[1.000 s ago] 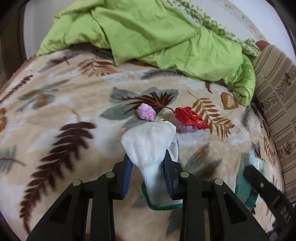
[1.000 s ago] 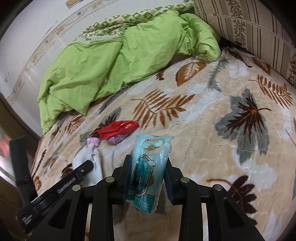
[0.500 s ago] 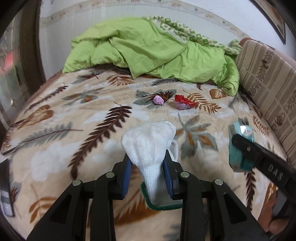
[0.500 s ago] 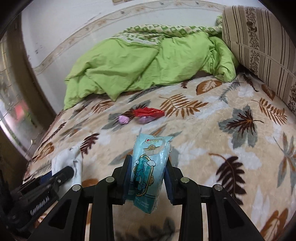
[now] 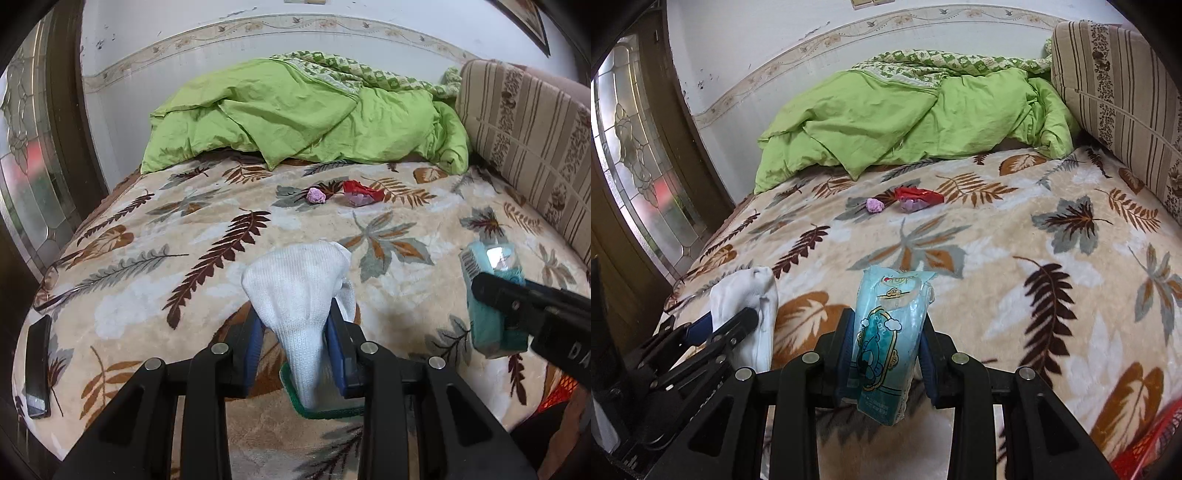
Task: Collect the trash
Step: 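Lift the tissue pack and white sock off the bed and hold them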
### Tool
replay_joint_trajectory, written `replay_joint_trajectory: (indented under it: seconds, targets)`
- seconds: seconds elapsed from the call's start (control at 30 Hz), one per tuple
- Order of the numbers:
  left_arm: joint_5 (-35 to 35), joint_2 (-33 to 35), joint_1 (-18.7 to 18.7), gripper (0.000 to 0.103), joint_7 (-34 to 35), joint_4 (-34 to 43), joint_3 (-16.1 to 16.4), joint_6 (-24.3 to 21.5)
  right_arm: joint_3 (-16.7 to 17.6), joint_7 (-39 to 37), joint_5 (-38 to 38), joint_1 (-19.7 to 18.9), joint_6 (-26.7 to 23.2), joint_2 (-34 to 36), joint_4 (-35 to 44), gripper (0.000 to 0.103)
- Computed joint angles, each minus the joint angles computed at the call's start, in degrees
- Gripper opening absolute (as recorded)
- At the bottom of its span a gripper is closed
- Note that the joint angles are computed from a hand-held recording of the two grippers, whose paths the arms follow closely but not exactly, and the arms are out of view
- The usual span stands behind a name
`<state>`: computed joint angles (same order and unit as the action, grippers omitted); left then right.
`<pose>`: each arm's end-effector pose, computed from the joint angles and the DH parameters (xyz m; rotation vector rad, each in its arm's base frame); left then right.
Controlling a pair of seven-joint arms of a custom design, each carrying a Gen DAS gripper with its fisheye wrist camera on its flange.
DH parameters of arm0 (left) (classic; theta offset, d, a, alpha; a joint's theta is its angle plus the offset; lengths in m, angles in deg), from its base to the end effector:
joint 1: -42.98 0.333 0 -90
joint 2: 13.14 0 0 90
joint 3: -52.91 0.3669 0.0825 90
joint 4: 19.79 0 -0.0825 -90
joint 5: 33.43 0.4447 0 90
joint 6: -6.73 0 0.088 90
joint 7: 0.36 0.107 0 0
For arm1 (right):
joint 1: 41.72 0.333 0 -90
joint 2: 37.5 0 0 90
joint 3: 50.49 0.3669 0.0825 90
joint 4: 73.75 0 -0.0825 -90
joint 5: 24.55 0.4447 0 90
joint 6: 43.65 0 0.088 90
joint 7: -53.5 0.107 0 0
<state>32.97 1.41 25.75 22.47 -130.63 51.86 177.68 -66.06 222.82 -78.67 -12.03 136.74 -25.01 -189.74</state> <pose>0.6411 -0.2785 0.4311 -1.4870 1.8738 -0.8318 0.6333 0.2440 0.4366 -1.4843 1.7362 -0.5300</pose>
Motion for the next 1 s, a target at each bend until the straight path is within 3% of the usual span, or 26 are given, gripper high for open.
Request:
replay_joint_trajectory:
  seconds: [0.07, 0.17, 0.37, 0.67, 1.0]
  targets:
    - [0.43, 0.26, -0.23, 0.031, -0.13, 0.17, 0.11, -0.14, -0.69, 0.93, -0.32, 0.39, 0.39, 0.13, 0.08, 0.034]
    - [2.28, 0.29, -0.72, 0.031, -1.73, 0.36, 0.49, -0.72, 1.95, -3.03, 4.51, -2.07, 0.73, 0.42, -0.28, 0.034]
    - [0.37, 1.02, 0.18, 0.031, -0.55, 0.93, -0.05, -0.87, 0.96, -8.32, 10.97, -0.69, 1.09, 1.09, -0.43, 0.034]
    - [2.95, 1.1, -0.58, 0.031, -2.42, 1.27, 1.21, -0.2, -4.57, -11.95, 15.68, 5.0, 1.74, 1.42, -0.97, 0.034]
    - [5.77, 0.61, 0.22, 0.031, -4.44, 1.31, -0.03, -0.57, -9.97, -13.16, 18.04, 10.26, 2.98, 0.82, -2.42, 0.034]
